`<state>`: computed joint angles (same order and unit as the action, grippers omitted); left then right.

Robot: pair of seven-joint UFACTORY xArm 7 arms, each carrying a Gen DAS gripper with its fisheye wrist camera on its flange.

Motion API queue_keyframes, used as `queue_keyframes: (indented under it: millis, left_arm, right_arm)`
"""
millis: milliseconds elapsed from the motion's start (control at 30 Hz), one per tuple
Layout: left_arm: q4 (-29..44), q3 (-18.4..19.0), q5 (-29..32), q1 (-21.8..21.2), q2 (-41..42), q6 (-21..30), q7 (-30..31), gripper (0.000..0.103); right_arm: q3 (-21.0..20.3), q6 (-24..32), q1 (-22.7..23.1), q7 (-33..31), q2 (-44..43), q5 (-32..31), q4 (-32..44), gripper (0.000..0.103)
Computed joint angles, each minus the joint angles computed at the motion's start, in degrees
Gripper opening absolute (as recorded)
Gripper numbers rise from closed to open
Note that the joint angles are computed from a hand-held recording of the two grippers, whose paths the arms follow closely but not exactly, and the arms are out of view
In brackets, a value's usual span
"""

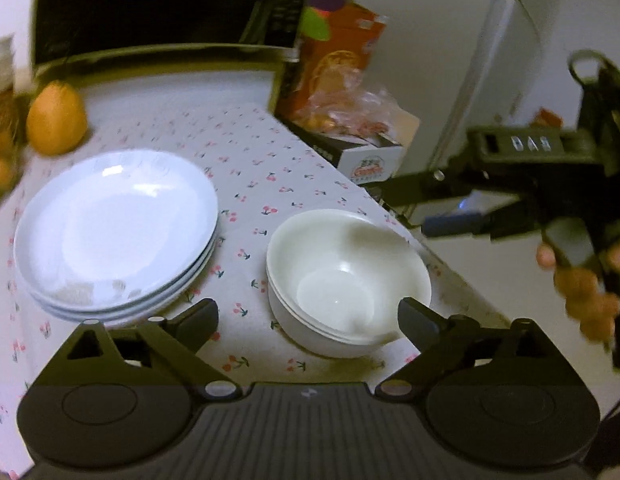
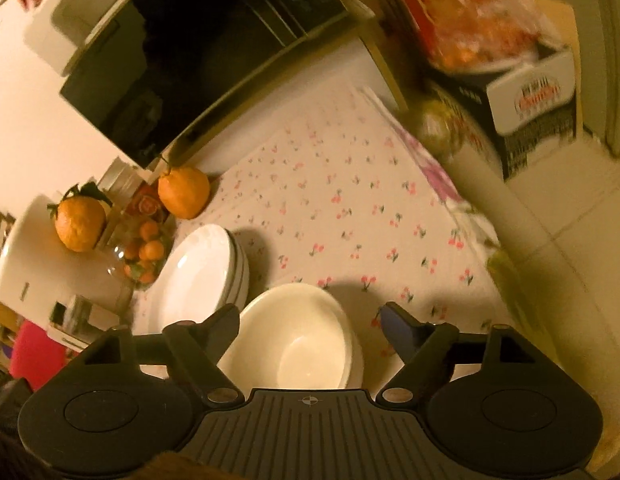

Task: Organize plates and bowls
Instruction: 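Open both tools to release the third bowl, then insert the right tool inside the bowl stack while the left tool grips its rim, lift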

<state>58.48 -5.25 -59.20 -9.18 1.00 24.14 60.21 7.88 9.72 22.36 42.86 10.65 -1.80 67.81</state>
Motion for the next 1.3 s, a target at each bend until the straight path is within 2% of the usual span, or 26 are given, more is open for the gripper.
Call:
queue_keyframes:
  millis: [67,333,800,900,1133,1233,1300]
  left_arm:
    - [-0.1,-0.2,-0.7,-0.1,0.3,-0.1,3.1,0.098]
    - [0.3,-1.3,-1.1,-0.5,2.1,-0.5,10.7,0.101]
    - [2.4,-2.8,2.4,0.6,5.1,-0.7,9.5,0.100]
    - [2.5,-3.0,3.1,0.8,5.2,-0.3,9.0,0.099]
    - [3.1,-3.2,3.8,1.1,5.5,1.3,9.2,0.094]
    - [3.1,-3.3,4.3,1.1,5.4,1.7,9.4,0.092]
    - [2.9,-3.3,4.7,0.9,5.3,1.4,9.3,0.092]
  right_arm:
    - [-1.2,-0.6,1.1,0.2,0.3,-3.4,-0.1,0.082]
    - [-1.3,1.0,2.2,-4.2,2.4,-6.5,0.9,0.085]
    - [-1.4,7.1,2.7,-4.2,5.2,-6.2,4.6,0.085]
    - [-1.5,10.0,2.8,-2.8,5.9,-5.6,6.3,0.085]
    - [-0.5,10.3,1.5,-2.3,5.8,-1.6,6.3,0.083]
    - [-0.7,10.7,1.6,-1.6,5.9,-1.9,6.5,0.075]
    - [-0.5,11.1,1.5,-1.7,5.9,-1.6,6.7,0.066]
